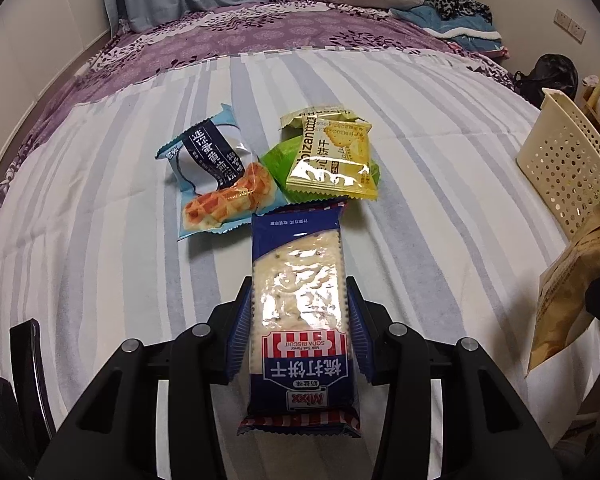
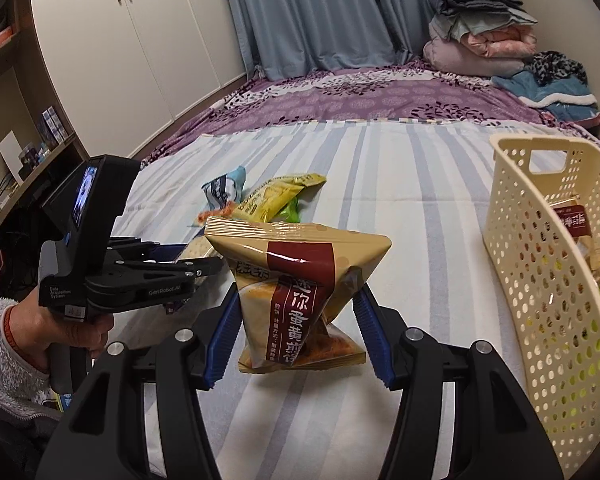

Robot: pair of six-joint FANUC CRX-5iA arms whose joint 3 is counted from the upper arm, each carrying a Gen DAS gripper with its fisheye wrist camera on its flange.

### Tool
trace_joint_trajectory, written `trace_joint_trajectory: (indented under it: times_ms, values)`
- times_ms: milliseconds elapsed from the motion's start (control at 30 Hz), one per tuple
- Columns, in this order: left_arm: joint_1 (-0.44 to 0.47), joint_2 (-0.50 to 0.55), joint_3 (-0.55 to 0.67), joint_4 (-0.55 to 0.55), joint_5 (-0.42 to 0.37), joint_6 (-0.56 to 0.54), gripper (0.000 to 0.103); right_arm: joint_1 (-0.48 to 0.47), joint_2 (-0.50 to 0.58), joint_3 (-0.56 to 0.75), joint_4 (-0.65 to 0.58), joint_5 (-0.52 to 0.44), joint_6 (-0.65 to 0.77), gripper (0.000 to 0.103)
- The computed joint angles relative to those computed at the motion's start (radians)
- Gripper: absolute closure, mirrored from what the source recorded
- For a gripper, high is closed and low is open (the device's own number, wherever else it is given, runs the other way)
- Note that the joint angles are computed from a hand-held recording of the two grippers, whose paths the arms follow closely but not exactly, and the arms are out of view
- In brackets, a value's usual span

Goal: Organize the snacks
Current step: 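Carry the pastry bag into the basket and open the right tool while the left tool carries the crackers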

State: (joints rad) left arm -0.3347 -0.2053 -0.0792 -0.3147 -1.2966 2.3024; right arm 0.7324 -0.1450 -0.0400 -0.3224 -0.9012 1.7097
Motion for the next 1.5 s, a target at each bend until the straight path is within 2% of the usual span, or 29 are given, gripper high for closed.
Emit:
trace_joint_trajectory:
  times_ms: [467, 700, 900, 1133, 1400, 1433, 1500]
  values:
    - [-0.087, 0.049, 0.154, -0.046, -0.005, -0.028, 0.058, -0.092, -0.064, -0.001, 0.006, 0.079, -0.025, 0.047]
    - [-0.130, 0.097, 0.230, -0.054, 0.003, -0.060, 0.058, -0.163, -0.109, -0.031, 0.069, 0.146, -0.088, 0.047]
    - [-0.166, 0.144, 0.292, -0.053, 0.014, -0.091, 0.058, -0.221, -0.129, -0.070, 0.169, 0.192, -0.181, 0.047]
    - [-0.199, 0.189, 0.350, -0.054, 0.017, -0.117, 0.058, -0.288, -0.122, -0.099, 0.246, 0.191, -0.257, 0.047]
    - [-0.218, 0.229, 0.403, -0.047, 0.012, -0.147, 0.058, -0.321, -0.084, -0.099, 0.252, 0.146, -0.266, 0.046]
    - [-0.218, 0.234, 0.410, -0.047, 0.011, -0.151, 0.058, -0.319, -0.081, -0.099, 0.259, 0.143, -0.272, 0.045]
    - [-0.223, 0.245, 0.425, -0.047, 0.008, -0.158, 0.058, -0.322, -0.086, -0.108, 0.257, 0.147, -0.282, 0.036]
